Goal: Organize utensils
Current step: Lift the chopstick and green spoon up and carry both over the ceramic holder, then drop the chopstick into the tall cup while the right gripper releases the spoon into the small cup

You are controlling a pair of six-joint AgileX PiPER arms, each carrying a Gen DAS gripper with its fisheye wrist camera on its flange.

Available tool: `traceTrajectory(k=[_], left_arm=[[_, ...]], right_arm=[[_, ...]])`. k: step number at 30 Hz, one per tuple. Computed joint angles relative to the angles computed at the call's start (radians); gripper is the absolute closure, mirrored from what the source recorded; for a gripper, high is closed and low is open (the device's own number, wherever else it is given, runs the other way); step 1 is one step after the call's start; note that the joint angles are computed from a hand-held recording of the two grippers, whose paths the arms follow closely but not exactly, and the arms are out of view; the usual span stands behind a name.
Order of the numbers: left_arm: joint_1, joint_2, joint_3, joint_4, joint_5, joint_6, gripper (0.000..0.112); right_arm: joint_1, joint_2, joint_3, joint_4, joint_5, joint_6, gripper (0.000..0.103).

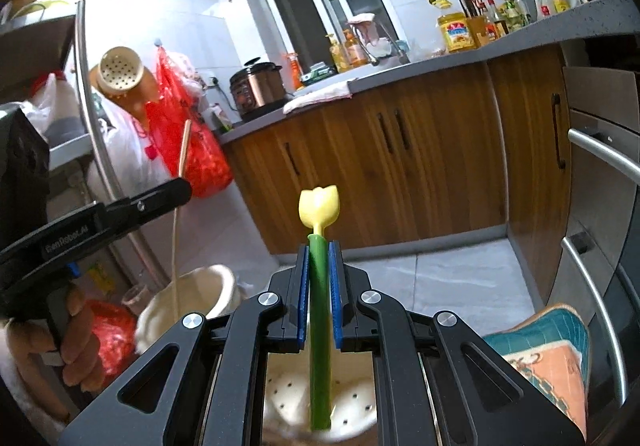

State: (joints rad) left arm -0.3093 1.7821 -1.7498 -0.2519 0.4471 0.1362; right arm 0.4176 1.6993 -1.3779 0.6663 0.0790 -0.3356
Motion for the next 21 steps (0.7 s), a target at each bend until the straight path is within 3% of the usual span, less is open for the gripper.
traceTrajectory(k=[3,6,12,18,21], left_arm=[[0.007,-0.019,0.006,-0.043,0.08,0.075,0.106],[-0.002,-0.039,0.02,0.004,0.142,0.061,0.106],[-0.004,-0.057,0.019,0.021,0.235,0.043,0.106],[-0.024,-0.044,0.003,0.082,0.264,0.002,0.106],[-0.032,-0.045,0.001,0.108,0.268,-0.022,0.093]], right_arm=[[-0.008,-0.031,0.022,0.06,0.052,-0.071,0.092],[-0.006,-0.062,0.031,-0.124,0.112,0.11,0.092],[0.001,-0.089,-0.003,-0.349,0.246,0.338,0.092],[0.024,-0.076,-0.053,-0.496,0.334,0.463,0.092],[0.024,-0.064,-0.074,-0.528,0.37,0.502,0.092]])
